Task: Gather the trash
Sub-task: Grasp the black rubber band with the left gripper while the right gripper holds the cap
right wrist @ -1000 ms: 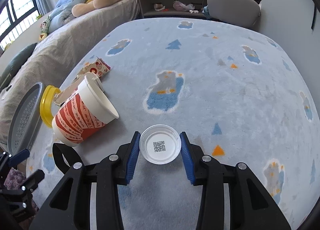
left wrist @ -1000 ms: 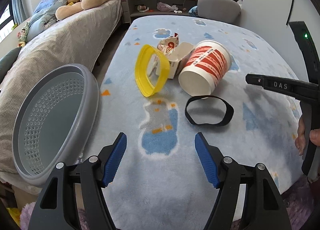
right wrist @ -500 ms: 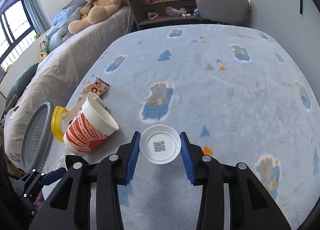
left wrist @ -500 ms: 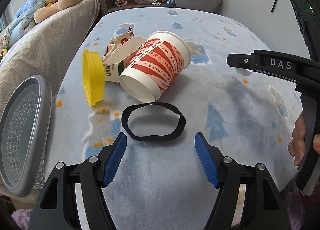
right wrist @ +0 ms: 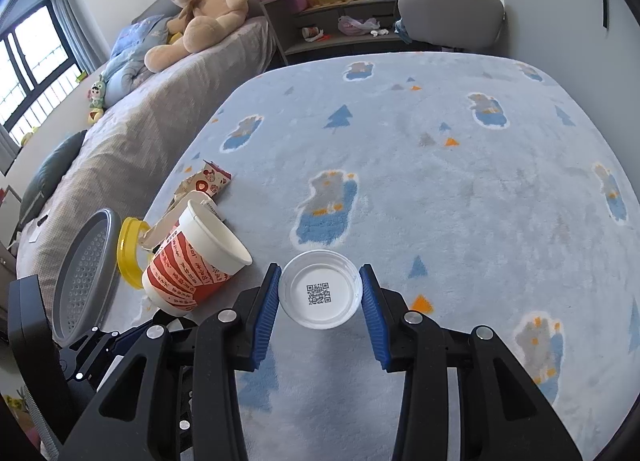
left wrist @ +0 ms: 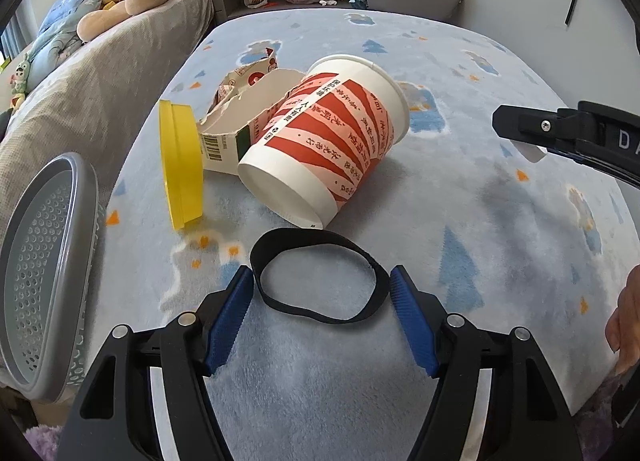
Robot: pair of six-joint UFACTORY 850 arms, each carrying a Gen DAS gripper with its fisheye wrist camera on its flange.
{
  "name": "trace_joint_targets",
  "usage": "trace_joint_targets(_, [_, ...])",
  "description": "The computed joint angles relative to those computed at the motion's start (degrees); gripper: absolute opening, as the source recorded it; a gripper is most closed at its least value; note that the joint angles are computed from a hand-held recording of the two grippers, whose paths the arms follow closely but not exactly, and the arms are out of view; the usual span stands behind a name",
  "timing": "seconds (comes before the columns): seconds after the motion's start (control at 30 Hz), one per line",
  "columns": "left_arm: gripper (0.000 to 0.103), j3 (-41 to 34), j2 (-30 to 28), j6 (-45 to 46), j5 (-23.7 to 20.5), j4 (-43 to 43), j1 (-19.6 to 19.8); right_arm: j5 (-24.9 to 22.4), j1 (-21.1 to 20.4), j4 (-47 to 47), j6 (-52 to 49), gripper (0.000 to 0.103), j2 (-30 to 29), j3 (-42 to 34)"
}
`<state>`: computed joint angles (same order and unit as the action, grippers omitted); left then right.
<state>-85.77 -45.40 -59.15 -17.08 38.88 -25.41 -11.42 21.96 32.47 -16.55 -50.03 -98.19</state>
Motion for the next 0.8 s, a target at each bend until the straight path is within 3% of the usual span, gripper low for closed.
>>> trace_joint_targets(0.07, [0.065, 0.3, 0.0, 1.1, 0.3, -1.5, 0.2, 0.0, 0.0, 0.1, -0.1, 0.039, 0.0, 0.0])
trace_joint_targets(0.33, [0.026, 4.1, 2.5, -1.0, 2.4, 1.0, 0.5, 0.1, 0.2, -0.2, 0.0, 0.039, -0.2, 0.0])
trace_joint_targets(0.43, [0.017, 5.8, 3.8, -1.0, 3.2, 0.6, 0.8, 0.4, 0.3, 0.8, -1.1, 0.039, 0.0, 0.4])
trace_joint_targets(0.57, [0.017, 8.5, 6.0, -6.7, 4.0, 5.7, 1.1, 0.5, 0.4, 0.2, -0.7, 0.039, 0.1, 0.5])
trace_joint_targets(0.8, [0.017, 13.3, 10.2, -24.3, 4.1, 23.7, 1.1, 0.9, 0.9, -0.1, -0.5, 0.039, 0.6, 1.2])
